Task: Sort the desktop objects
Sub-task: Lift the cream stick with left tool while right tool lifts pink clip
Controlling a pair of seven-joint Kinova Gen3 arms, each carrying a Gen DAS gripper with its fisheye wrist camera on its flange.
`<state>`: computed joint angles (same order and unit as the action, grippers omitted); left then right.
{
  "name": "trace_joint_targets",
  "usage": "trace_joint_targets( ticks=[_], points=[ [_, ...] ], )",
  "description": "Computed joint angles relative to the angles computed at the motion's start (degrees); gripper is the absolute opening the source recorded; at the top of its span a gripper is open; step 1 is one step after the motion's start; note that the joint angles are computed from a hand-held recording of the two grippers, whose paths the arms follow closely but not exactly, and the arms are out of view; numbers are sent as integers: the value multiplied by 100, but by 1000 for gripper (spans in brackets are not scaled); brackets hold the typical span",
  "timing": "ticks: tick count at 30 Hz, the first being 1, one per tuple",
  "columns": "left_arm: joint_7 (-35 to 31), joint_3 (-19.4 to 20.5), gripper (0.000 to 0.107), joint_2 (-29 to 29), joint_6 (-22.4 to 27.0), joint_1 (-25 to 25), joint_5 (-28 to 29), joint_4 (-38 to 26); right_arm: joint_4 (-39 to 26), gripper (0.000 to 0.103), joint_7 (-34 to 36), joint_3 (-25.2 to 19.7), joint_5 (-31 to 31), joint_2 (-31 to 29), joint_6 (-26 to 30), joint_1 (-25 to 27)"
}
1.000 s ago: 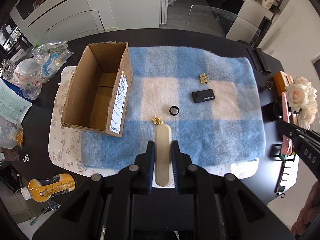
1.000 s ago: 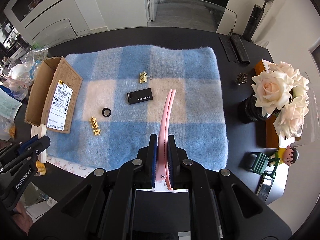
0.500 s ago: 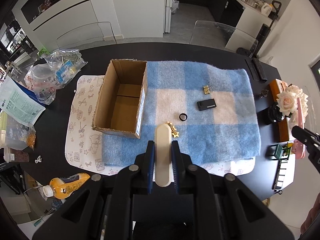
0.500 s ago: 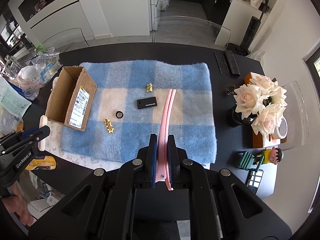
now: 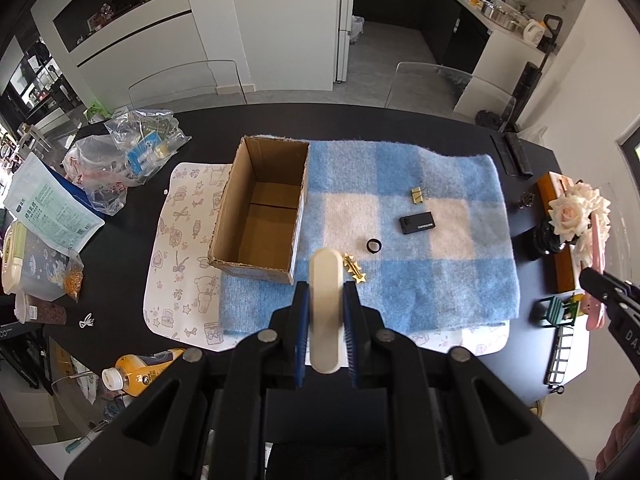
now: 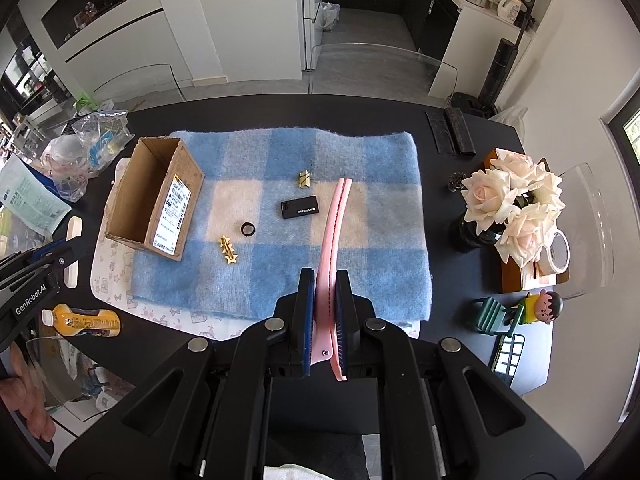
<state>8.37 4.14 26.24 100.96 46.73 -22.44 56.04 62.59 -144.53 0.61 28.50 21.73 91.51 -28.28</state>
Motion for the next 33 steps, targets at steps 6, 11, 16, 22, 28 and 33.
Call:
trace_joint_targets(
  ticks=[6,11,16,22,28,33],
  points=[
    [8,3,16,-46,-66,-15,-19,90,47,9,-31,-2,-1,-15,-11,-4],
    [-12,19,16,-114,-149,-65,-32,204,99,9,-22,-22,12,-53,-50,19],
    [-5,37,16,-191,-170,-84,-68,306,-63,9,81,-9,46,41,-15,2],
    [128,85,16,-368,-275,-130,-88,574,-415,9,298,51,58,282,54,-32],
    [307,167,16,-617,-332,-228,-80,958,-870,9,577,140,-1,589,115,-54],
    [453,263,16,-829,-413,-353,-84,1289,-1325,9,873,199,-128,905,135,-73]
  ],
)
